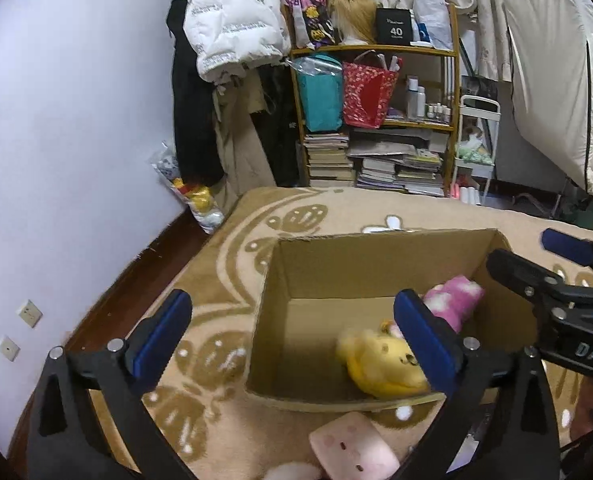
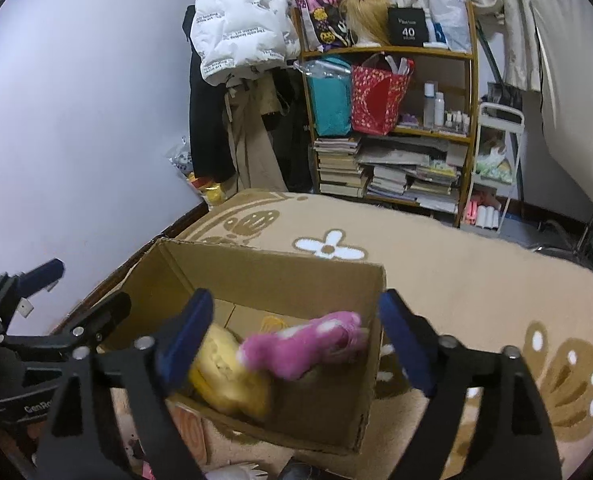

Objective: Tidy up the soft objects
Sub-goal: 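Carry both plush toys over the cardboard box and open both tools, then withdraw both tools from the box and lower them toward the remaining pile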

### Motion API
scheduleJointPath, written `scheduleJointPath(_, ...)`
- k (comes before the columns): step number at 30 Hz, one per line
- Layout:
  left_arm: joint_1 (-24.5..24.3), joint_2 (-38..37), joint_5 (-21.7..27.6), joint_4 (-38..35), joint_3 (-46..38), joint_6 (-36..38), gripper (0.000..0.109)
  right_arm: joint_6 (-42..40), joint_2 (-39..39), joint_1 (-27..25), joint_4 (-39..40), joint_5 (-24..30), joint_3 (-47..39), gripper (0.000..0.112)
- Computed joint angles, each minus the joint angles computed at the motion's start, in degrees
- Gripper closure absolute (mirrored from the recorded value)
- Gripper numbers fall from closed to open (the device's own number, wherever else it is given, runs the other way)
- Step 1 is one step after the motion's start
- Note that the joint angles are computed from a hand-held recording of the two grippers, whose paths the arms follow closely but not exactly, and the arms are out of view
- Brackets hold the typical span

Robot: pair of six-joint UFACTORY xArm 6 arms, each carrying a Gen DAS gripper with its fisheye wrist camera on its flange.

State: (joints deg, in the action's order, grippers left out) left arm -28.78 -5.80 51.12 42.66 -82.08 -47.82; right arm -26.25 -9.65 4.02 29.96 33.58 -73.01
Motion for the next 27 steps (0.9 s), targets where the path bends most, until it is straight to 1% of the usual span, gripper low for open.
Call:
scheduleJointPath(3,-0.08,-0.86,0.90,-0.06,0.17,0.22,0.006,0.21,-1.33,0.19,-1.01,-0.72,0.83,0.009)
scheduleJointPath(5,-0.26,-1.77,1.82,0.32,0.62,-0.20,0.006,0.31,-2.15,0.24,-1.42,-1.17,1.39,0.009)
scheduleJointPath(8,-0.70,-2.89,4.02,0.41,0.64,-0.44,0.006,0.32,-2.80,-0.01,-1.62,0.24,1.33,0.009)
scheduleJointPath(13,-1.44,-5.02,5.86,1.59,1.54,-1.35,0.006,0.62,-4.31,-0.37,-1.43,1.10,2.37,0.009)
scheduleJointPath(18,-2.39,-7.54,7.88,1.21,3.01,-1.75,0.006,1.03,-6.48,-1.07,-1.16,2.35,3.83,0.009)
scheduleJointPath(23,-3.79,-9.52,11.33,0.74,3.68,-2.63,0.006,2.75,-8.86,-2.45,-0.70,5.03,5.07,0.009)
scheduleJointPath(27,-4.48,-11.95,11.69,-0.36,5.56,-4.82,0.006,5.37,-10.73,-3.78,-0.31,7.64,6.06,0.009)
